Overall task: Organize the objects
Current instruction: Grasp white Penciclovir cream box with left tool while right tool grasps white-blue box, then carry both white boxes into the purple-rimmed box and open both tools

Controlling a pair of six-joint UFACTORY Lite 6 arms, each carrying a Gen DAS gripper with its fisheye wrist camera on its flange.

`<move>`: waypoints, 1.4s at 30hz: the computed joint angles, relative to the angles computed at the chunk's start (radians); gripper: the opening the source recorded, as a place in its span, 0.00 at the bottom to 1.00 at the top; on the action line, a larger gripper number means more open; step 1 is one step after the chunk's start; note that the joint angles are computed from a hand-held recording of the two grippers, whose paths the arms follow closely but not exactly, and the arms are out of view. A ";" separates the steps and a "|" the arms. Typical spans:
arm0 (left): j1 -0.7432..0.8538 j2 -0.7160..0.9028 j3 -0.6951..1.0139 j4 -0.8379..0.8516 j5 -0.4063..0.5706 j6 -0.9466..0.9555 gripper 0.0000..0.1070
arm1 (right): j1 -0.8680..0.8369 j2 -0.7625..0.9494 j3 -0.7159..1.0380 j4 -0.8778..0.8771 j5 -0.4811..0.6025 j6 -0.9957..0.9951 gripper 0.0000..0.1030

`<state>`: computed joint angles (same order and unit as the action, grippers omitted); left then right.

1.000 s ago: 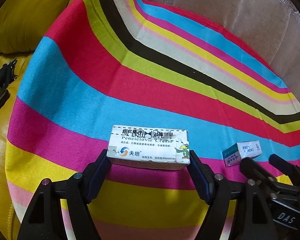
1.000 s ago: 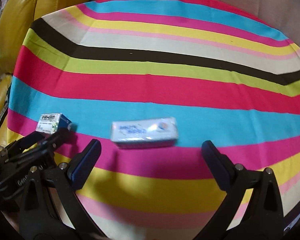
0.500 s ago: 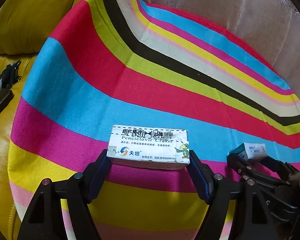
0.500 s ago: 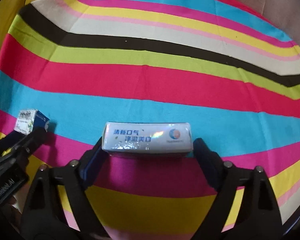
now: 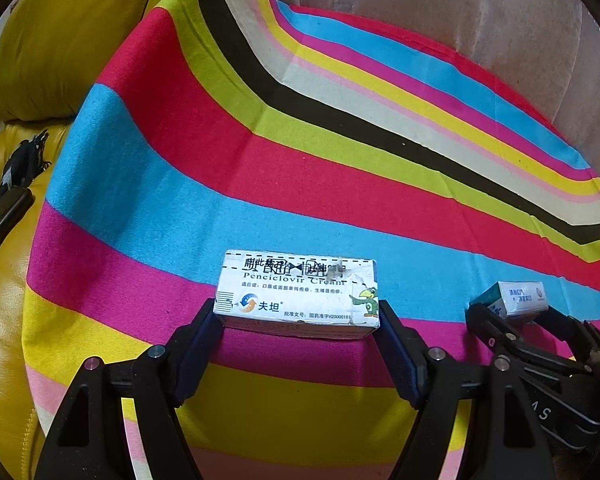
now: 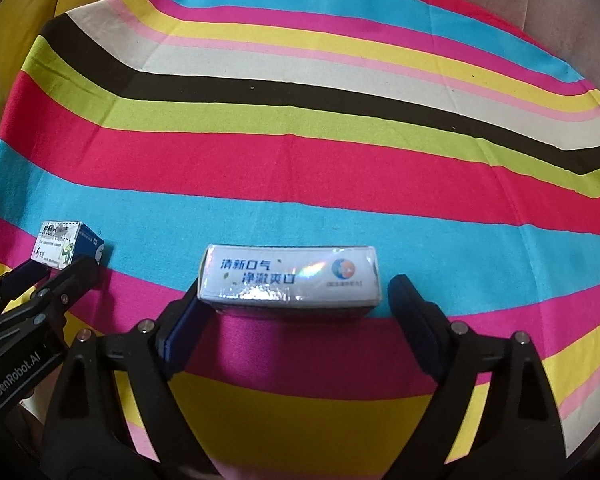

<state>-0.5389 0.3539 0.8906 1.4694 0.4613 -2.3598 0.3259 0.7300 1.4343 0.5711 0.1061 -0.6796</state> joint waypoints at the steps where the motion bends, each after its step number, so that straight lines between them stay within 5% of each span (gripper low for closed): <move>1: 0.000 -0.001 -0.003 0.006 0.000 -0.008 0.71 | -0.001 -0.008 -0.008 0.001 -0.003 0.004 0.79; 6: -0.023 -0.007 -0.003 0.007 0.020 -0.010 0.71 | -0.027 -0.051 -0.049 0.114 0.030 -0.076 0.73; 14: -0.103 -0.075 -0.027 -0.054 0.075 0.019 0.71 | -0.072 -0.252 -0.271 0.671 0.039 -0.639 0.73; 21: -0.211 -0.160 -0.070 -0.170 0.155 0.065 0.71 | -0.107 -0.450 -0.481 0.906 0.075 -0.914 0.73; 25: -0.297 -0.219 -0.106 -0.222 0.203 0.063 0.71 | -0.157 -0.556 -0.577 0.931 0.112 -0.948 0.73; 42: -0.607 -0.170 0.046 -0.350 0.309 0.112 0.71 | -0.581 -0.987 -0.863 0.554 0.392 -0.751 0.73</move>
<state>-1.1457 0.1843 0.9362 1.1199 0.7699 -2.2479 -0.2556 -0.2571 0.5710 1.1254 0.4980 -1.4310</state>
